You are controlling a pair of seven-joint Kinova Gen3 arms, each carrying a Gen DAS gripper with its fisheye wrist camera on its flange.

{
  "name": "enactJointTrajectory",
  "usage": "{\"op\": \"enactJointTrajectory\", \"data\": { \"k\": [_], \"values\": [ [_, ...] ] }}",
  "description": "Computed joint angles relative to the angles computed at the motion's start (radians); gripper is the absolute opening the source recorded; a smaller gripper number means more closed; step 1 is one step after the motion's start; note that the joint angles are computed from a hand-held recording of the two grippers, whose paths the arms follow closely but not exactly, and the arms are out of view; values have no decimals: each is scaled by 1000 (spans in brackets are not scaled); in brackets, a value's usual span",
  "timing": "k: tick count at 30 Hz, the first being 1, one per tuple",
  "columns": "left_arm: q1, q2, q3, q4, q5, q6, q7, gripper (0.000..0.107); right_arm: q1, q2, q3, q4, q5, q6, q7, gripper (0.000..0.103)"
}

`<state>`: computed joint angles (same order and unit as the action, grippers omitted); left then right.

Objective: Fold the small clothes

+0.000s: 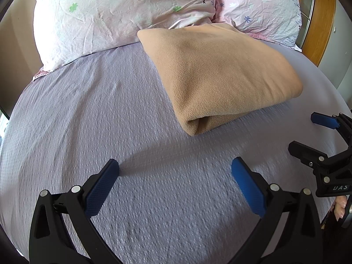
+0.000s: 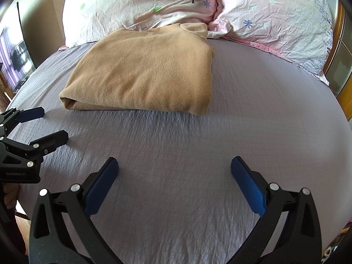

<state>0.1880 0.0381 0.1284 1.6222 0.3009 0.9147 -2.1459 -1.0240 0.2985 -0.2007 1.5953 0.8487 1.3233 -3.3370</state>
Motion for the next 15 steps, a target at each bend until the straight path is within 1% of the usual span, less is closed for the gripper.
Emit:
{"op": "enactJointTrajectory", "data": {
  "k": [15],
  "values": [
    [2, -1, 0, 1, -1, -1, 4, 102, -2, 2, 0, -1, 0, 4, -5, 101]
  ]
}}
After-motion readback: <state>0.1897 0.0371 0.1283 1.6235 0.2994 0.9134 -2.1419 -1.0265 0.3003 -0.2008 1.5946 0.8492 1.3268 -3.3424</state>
